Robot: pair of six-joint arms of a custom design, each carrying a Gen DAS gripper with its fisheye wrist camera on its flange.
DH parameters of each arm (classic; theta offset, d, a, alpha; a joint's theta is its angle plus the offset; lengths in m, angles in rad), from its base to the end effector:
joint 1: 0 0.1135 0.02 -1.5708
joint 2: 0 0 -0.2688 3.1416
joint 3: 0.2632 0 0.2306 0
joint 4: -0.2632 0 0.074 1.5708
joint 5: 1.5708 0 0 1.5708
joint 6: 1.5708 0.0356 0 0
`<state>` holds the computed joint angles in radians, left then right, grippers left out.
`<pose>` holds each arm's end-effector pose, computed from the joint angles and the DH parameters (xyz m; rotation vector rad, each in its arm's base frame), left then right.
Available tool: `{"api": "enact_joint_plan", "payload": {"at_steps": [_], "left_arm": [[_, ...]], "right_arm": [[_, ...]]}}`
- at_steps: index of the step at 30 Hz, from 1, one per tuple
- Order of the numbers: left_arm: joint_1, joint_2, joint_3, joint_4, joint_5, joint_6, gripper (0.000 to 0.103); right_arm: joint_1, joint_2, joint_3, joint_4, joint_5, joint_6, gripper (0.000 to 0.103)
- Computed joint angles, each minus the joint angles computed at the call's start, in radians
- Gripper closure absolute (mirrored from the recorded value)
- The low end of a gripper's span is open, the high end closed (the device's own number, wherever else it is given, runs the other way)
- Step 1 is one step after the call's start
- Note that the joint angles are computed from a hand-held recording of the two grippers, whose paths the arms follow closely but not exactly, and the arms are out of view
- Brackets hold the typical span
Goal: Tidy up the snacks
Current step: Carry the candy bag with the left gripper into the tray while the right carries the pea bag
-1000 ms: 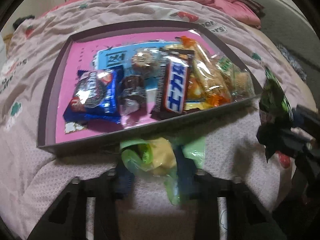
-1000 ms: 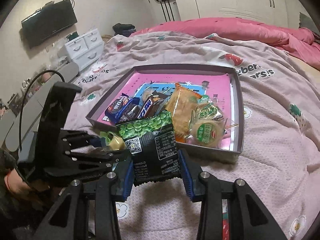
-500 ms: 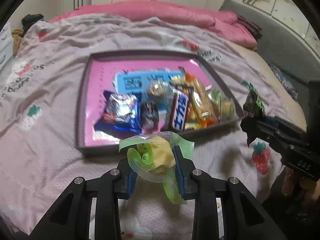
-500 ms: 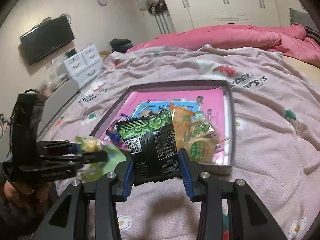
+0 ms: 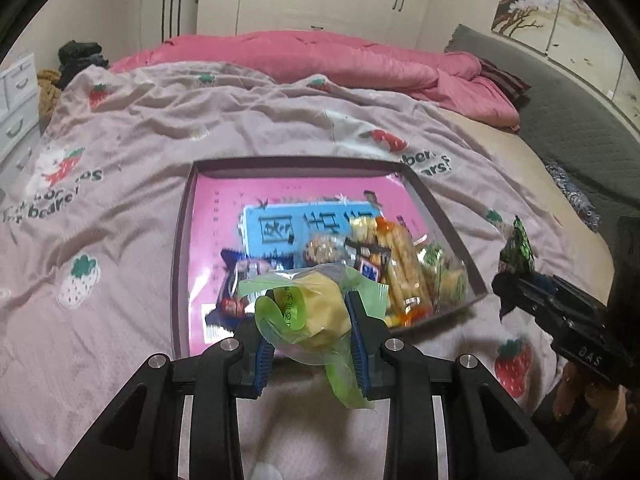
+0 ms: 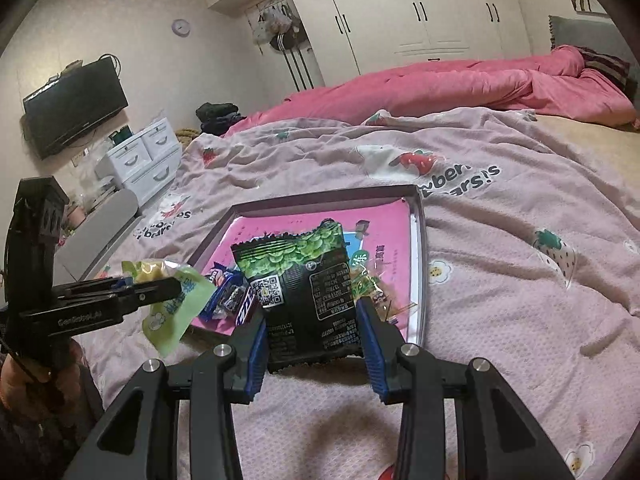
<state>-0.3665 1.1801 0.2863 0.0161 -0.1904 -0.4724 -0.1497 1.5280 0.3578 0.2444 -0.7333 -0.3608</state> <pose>0.1644 -0.0559 0.1423 -0.2123 2.4230 -0.1455 0.2122 -0.0079 0.1202 -0.5287 2.2260 0.6517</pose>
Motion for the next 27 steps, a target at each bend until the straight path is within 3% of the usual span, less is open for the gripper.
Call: {"api": "enact_joint_plan", "payload": {"at_steps": [12, 27], "left_arm": [[-0.015, 0.225, 0.071, 0.134, -0.041, 0.005, 0.07], [0.024, 0.362, 0.086, 0.213, -0.015, 0.009, 0.069]], "right_arm": [[0.028, 0.116, 0.075, 0.068, 0.039, 0.094, 0.062], [0.075, 0.279, 0.158, 0.099, 0.102, 0.144, 0.061]]}}
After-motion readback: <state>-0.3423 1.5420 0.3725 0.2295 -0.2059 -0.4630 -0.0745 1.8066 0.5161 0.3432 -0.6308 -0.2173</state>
